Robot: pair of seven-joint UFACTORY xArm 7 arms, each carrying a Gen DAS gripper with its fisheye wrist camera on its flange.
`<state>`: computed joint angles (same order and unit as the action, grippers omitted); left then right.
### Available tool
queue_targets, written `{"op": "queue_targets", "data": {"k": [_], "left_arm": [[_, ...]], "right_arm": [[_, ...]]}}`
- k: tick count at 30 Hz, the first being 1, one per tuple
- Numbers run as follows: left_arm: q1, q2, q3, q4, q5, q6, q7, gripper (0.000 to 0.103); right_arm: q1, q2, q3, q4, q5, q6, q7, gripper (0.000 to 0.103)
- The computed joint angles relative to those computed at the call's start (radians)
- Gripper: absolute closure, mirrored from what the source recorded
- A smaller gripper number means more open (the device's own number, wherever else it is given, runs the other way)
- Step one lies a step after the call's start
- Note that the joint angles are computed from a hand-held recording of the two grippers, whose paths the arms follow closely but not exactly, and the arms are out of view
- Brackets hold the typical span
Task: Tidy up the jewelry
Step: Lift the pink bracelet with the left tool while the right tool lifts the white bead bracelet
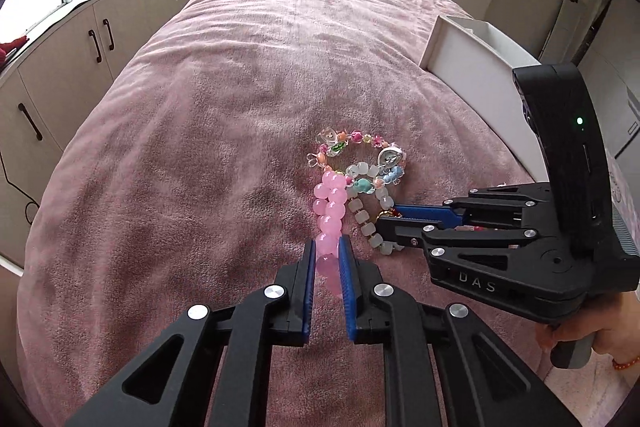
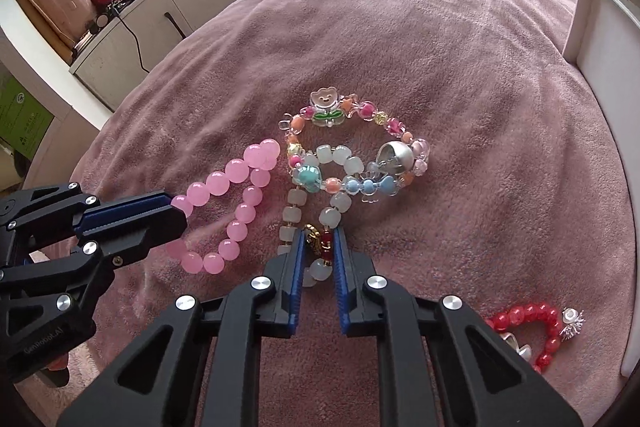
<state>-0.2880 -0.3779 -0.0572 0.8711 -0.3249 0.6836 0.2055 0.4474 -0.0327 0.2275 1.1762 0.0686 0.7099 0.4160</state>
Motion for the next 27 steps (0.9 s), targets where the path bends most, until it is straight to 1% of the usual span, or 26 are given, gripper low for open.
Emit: {"op": "queue_targets", "data": {"k": [4, 11, 12, 13, 15, 16, 17, 23, 25, 26, 27], "left_arm": [[0.009, -0.055, 0.016, -0.004, -0.005, 0.011, -0.002, 0.088], [0.02, -0.121, 0.024, -0.007, 0.01, 0.032, -0.022, 0.088], [0.022, -0.125, 0.023, -0.012, 0.014, 0.034, -0.025, 0.086], [0.025, -0.127, 0.019, -0.018, 0.021, 0.032, -0.032, 0.083], [0.028, -0.116, 0.018, -0.026, 0.027, 0.03, -0.042, 0.066], [0.03, -0.105, 0.016, -0.028, 0.03, 0.031, -0.05, 0.062], [0.032, -0.094, 0.014, -0.032, 0.034, 0.031, -0.056, 0.06], [0.044, -0.005, 0.005, -0.016, 0.057, 0.05, -0.083, 0.059], [0.045, 0.019, 0.0, -0.007, 0.059, 0.048, -0.09, 0.053], [0.046, 0.029, -0.002, -0.003, 0.06, 0.045, -0.094, 0.046], [0.046, 0.04, -0.005, 0.0, 0.061, 0.042, -0.098, 0.044]], "right_arm": [[0.008, -0.038, 0.003, -0.028, 0.064, -0.027, -0.004, 0.092], [0.017, -0.137, 0.014, -0.056, 0.071, -0.033, 0.018, 0.092], [0.019, -0.146, 0.015, -0.056, 0.077, -0.038, 0.023, 0.092], [0.02, -0.165, 0.014, -0.064, 0.083, -0.043, 0.025, 0.092], [0.021, -0.198, 0.014, -0.07, 0.09, -0.045, 0.034, 0.092], [0.02, -0.208, 0.016, -0.066, 0.091, -0.046, 0.041, 0.092], [0.022, -0.231, 0.014, -0.075, 0.099, -0.049, 0.042, 0.092], [0.011, -0.355, -0.004, -0.101, 0.125, -0.041, 0.053, 0.092], [0.003, -0.395, -0.016, -0.107, 0.136, -0.041, 0.053, 0.092], [-0.002, -0.416, -0.022, -0.109, 0.14, -0.041, 0.051, 0.092], [-0.009, -0.433, -0.028, -0.106, 0.139, -0.037, 0.05, 0.092]]}}
